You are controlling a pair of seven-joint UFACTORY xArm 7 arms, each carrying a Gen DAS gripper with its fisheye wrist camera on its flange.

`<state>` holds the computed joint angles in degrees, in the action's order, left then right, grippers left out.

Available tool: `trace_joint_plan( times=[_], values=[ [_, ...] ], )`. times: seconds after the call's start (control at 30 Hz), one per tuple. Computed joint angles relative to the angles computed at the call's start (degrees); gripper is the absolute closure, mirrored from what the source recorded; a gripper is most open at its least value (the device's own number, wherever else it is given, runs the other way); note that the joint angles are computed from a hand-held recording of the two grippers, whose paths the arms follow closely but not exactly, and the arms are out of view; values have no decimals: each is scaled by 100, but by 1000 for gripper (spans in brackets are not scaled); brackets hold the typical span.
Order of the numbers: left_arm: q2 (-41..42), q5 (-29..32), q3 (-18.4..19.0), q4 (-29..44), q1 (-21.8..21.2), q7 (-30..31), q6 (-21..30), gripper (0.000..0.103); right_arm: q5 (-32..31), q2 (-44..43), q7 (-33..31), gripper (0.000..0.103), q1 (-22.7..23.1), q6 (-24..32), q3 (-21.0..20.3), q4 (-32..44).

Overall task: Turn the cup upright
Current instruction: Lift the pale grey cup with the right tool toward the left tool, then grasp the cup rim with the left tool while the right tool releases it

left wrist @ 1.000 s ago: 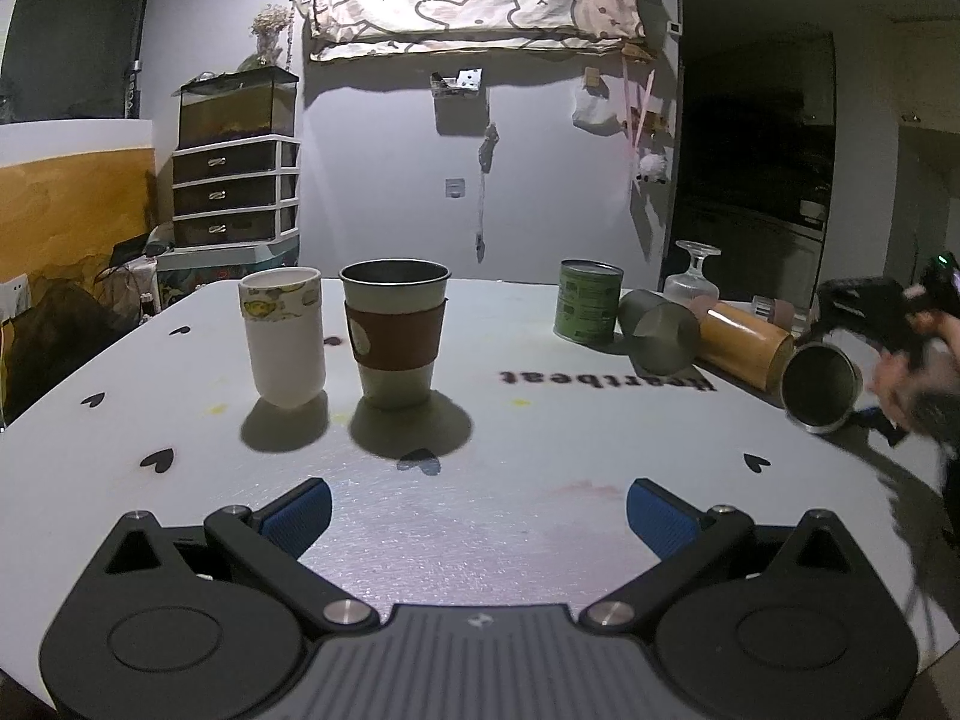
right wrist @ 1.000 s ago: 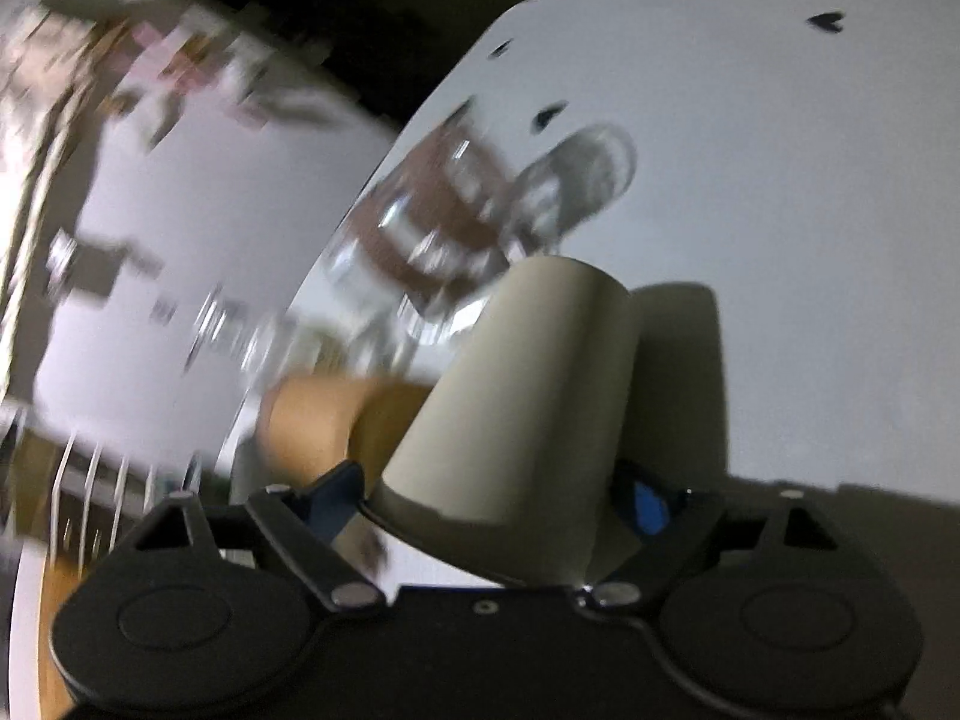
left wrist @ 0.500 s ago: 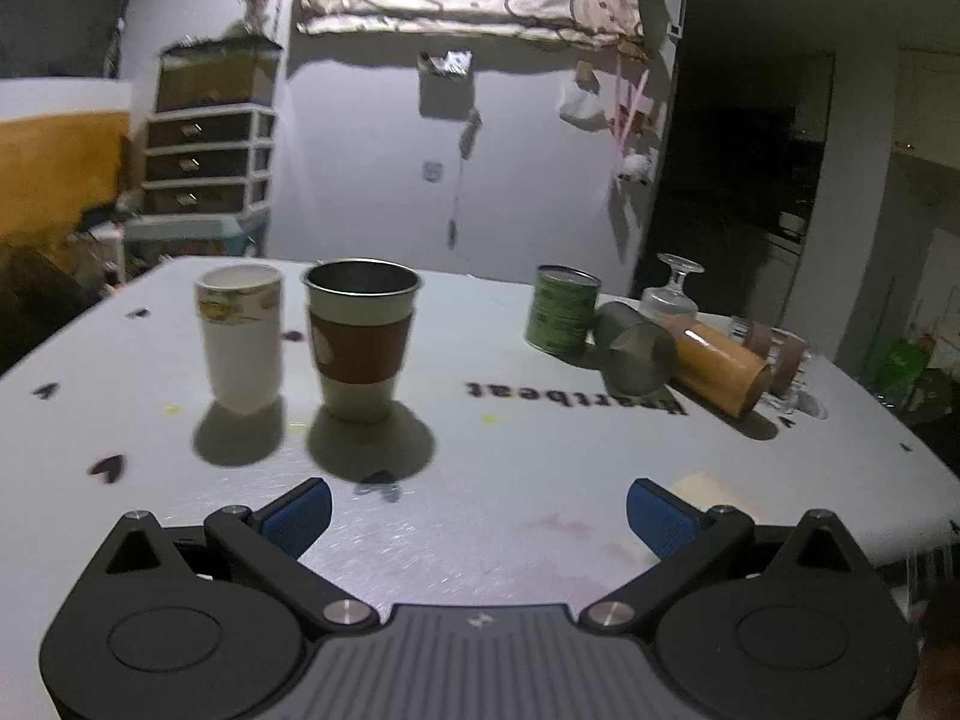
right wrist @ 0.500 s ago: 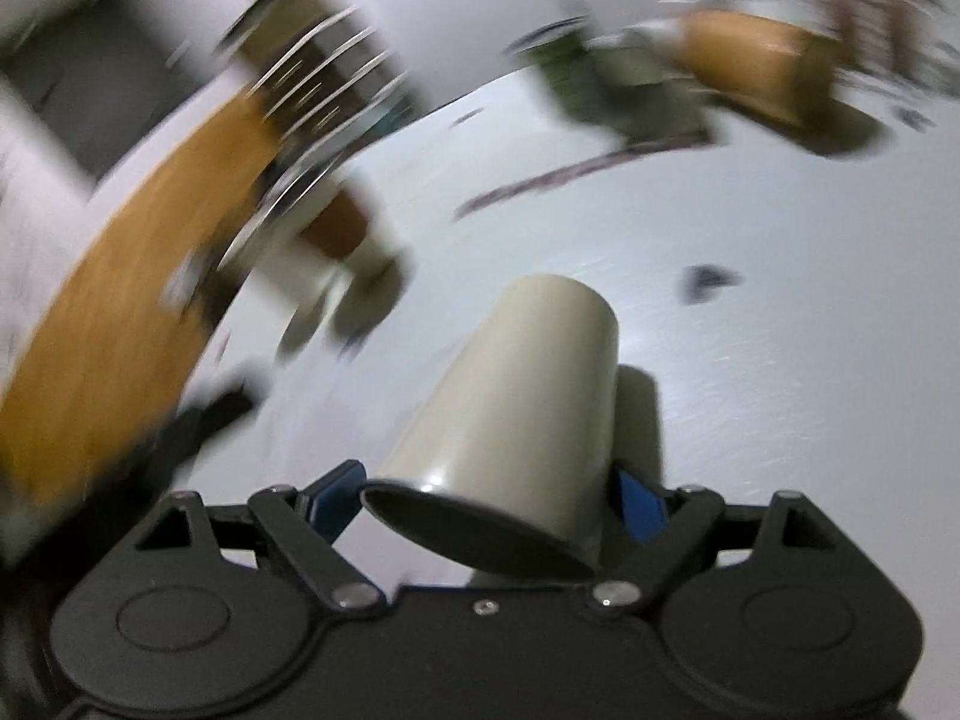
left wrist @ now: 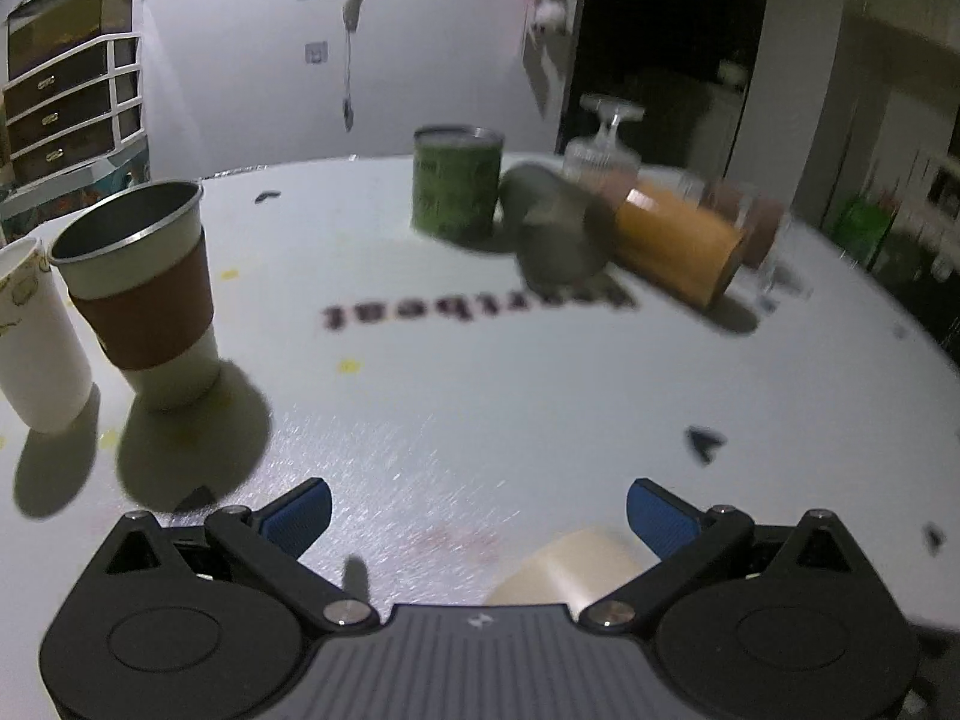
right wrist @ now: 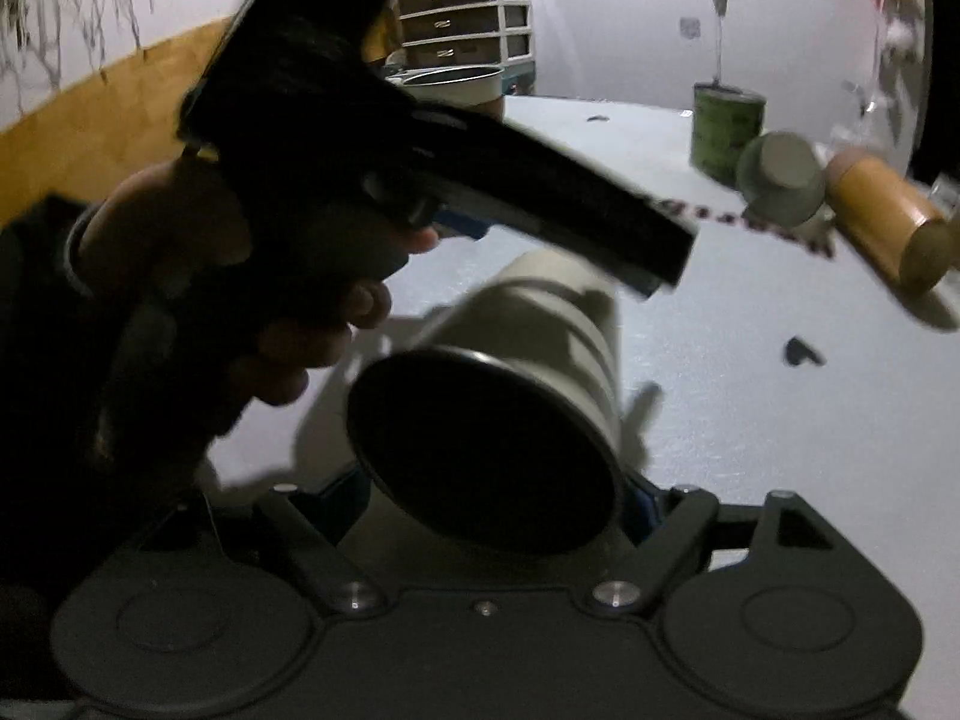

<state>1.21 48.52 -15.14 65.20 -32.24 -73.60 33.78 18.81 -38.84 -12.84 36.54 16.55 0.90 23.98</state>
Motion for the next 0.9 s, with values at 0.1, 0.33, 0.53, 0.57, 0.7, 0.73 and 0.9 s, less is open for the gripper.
trace_joint_plan(
  times=[0.1, 0.33, 0.53, 0.57, 0.7, 0.73, 0.9],
  values=[
    [-188, 4, 0, -209, 38, -19, -83, 0, 29, -257, -1, 10, 23, -39, -97, -209],
    [-914, 223, -270, -811, 270, -297, 108, 0, 54, -1011, 443, 9, -329, -145, -153, -748],
    [-1559, -31, -596, -1467, 556, -494, -58, 0, 47, -810, 978, 9, -528, -618, -379, -768],
    [-1626, -104, -650, -1538, 593, -476, -71, 0, 29, -727, 1066, 9, -562, -735, -369, -762],
    [-1772, -368, -812, -1694, 710, -308, -90, 0, -96, -373, 1331, 9, -503, -1197, -432, -717],
    [-1825, -450, -813, -1723, 736, -264, -140, 0, -120, -345, 1345, 10, -422, -1261, -521, -720],
    [-2096, -1794, -319, -1987, 509, 426, -1239, 1, -223, -250, 1445, 10, -196, -1467, -822, -724]
  ],
)
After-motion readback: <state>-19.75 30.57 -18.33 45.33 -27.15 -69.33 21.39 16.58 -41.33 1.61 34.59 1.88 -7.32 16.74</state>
